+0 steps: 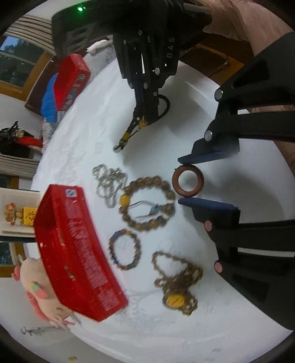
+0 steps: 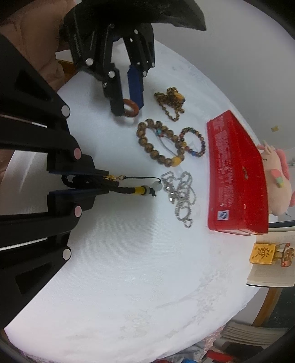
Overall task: Organize jewelry
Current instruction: 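Carry the ring into the red tin with the left tool while the right tool carries the necklace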
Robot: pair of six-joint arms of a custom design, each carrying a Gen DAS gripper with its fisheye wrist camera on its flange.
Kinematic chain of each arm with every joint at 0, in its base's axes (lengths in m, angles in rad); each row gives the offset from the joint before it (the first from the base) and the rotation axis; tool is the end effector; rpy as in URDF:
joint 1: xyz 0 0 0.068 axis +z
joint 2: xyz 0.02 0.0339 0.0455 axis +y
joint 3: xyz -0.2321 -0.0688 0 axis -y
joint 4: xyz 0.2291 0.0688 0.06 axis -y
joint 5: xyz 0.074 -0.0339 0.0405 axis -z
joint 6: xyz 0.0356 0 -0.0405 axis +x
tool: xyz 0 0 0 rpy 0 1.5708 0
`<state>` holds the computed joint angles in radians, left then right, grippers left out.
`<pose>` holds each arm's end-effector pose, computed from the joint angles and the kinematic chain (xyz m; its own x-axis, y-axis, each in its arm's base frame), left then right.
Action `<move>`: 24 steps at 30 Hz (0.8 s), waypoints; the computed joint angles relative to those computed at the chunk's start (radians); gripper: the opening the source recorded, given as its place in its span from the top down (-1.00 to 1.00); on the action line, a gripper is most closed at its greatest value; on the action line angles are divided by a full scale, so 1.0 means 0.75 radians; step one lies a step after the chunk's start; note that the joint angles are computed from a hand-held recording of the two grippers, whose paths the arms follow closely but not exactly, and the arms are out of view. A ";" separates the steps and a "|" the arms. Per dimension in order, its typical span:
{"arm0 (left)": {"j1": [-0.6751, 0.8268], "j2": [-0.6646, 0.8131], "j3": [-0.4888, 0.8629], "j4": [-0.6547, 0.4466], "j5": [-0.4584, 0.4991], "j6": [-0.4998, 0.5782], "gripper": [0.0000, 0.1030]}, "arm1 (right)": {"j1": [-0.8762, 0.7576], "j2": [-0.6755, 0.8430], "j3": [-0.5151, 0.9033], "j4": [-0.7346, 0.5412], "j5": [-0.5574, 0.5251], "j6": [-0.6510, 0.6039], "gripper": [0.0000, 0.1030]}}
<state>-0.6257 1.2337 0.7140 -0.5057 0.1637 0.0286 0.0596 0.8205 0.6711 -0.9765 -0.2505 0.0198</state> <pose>0.1818 -0.1385 0.1775 -0.6742 0.5219 -0.5225 0.6659 0.7356 -0.1244 0.1431 0.0174 0.2106 -0.9041 -0.0347 -0.4258 -0.1463 0.9616 0.2322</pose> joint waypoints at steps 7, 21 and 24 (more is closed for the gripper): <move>0.113 0.026 0.162 -0.071 -0.001 0.054 0.44 | -0.056 0.069 0.130 0.001 -0.039 -0.032 0.82; 0.397 0.612 0.929 -0.227 0.075 0.130 0.44 | -0.019 0.829 0.871 0.133 -0.067 0.014 0.82; 0.421 0.804 1.151 -0.291 0.089 0.131 0.44 | -0.004 1.045 1.051 0.140 -0.054 0.042 0.82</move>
